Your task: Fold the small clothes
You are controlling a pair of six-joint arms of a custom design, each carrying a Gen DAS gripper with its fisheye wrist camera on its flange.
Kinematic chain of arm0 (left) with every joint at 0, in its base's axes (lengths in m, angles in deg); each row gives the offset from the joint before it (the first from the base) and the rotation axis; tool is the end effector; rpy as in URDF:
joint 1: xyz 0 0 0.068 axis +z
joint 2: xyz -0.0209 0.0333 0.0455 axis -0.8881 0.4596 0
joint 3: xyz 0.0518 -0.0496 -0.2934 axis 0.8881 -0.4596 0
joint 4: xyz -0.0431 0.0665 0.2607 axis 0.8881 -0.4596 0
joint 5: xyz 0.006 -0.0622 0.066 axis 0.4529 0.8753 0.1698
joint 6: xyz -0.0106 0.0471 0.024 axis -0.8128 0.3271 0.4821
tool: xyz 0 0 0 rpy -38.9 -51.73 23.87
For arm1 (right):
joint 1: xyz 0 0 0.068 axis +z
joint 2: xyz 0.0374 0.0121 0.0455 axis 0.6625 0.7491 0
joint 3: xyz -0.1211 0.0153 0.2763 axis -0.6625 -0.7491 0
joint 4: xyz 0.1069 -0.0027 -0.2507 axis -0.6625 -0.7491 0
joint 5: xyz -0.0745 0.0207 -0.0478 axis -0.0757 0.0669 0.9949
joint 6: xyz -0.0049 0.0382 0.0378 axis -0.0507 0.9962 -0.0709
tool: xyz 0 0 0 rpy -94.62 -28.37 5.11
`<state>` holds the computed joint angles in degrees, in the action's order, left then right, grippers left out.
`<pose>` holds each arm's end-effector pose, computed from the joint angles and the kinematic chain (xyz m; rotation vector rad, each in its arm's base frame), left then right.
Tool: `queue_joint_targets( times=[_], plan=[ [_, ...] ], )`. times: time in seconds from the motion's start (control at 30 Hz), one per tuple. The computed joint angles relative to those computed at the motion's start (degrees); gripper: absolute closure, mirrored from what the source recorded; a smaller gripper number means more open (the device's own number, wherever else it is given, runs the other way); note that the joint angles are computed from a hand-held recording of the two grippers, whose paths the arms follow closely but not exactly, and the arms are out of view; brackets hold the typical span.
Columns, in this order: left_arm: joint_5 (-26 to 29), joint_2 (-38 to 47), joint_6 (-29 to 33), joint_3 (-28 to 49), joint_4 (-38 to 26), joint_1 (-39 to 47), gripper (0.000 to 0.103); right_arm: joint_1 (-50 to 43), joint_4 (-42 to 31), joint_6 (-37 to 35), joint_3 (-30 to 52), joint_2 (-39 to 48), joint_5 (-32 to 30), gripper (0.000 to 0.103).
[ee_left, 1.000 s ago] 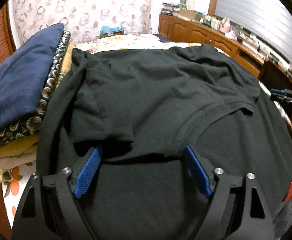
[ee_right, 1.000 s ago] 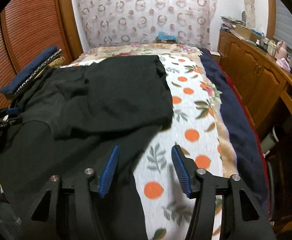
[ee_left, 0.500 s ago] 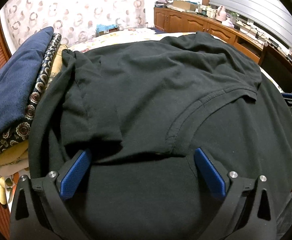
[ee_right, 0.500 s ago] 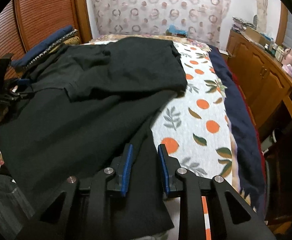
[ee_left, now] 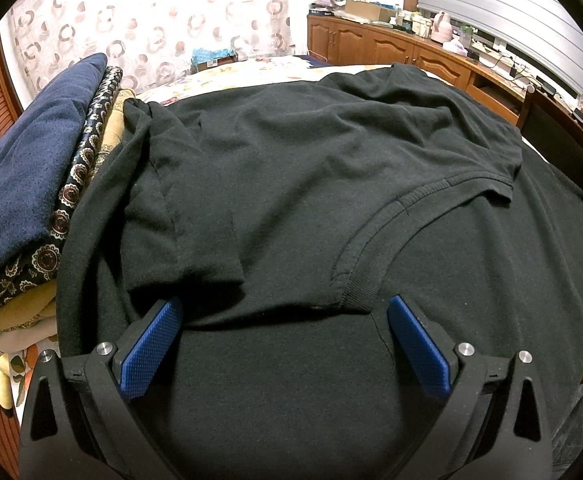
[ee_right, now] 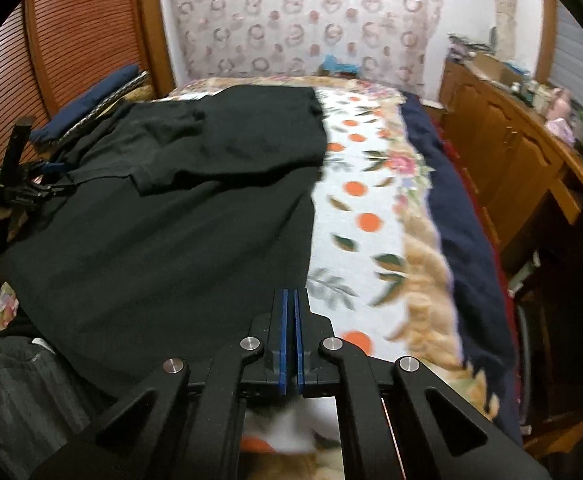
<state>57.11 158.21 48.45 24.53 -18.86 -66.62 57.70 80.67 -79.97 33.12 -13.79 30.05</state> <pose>0.1573 -0.0087 0.0979 -0.0271 2.4890 0.0195 0.1602 0.0564 0.1676 -0.7459 2.2523 0.3361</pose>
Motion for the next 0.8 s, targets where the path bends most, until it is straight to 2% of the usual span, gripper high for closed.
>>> queue_joint_targets(
  times=[0.07,0.2,0.23,0.27,0.3,0.33,0.4,0.47,0.6,0.8],
  plan=[
    [-0.1,0.4,-0.2,0.1,0.3,-0.2,0.0,-1.8,-2.7,-0.9,-0.1,-2.4,-1.1,0.1],
    [0.0,0.1,0.0,0.0,0.1,0.0,0.0,0.2,-2.1,1.2,-0.6,-4.1,0.5,0.1],
    [-0.1,0.3,-0.1,0.1,0.2,-0.1,0.0,1.4,-1.4,2.3,-0.3,-3.9,1.6,0.096],
    [-0.1,0.4,-0.1,0.1,0.3,-0.2,0.0,1.6,-0.3,2.9,-0.2,-3.4,2.1,0.09],
    [-0.1,0.5,-0.2,0.1,0.3,-0.2,0.0,2.8,0.9,4.3,0.1,-3.1,3.2,0.078],
    [-0.1,0.4,-0.1,0.1,0.3,-0.1,0.0,2.9,1.7,4.8,0.8,-2.4,3.0,0.071],
    [-0.1,0.5,-0.2,0.1,0.4,-0.2,0.0,3.6,5.2,6.5,1.6,0.0,0.7,0.053],
    [0.0,0.2,0.0,0.0,0.2,0.0,0.0,5.6,9.2,8.9,3.0,4.4,0.5,0.043],
    [0.0,0.3,0.0,0.1,0.2,0.0,0.0,9.6,14.2,12.3,7.9,16.1,-0.2,0.042],
    [-0.5,0.2,-0.5,0.1,-0.1,-0.2,0.0,11.9,15.0,14.9,16.0,31.0,1.4,0.042]
  ],
)
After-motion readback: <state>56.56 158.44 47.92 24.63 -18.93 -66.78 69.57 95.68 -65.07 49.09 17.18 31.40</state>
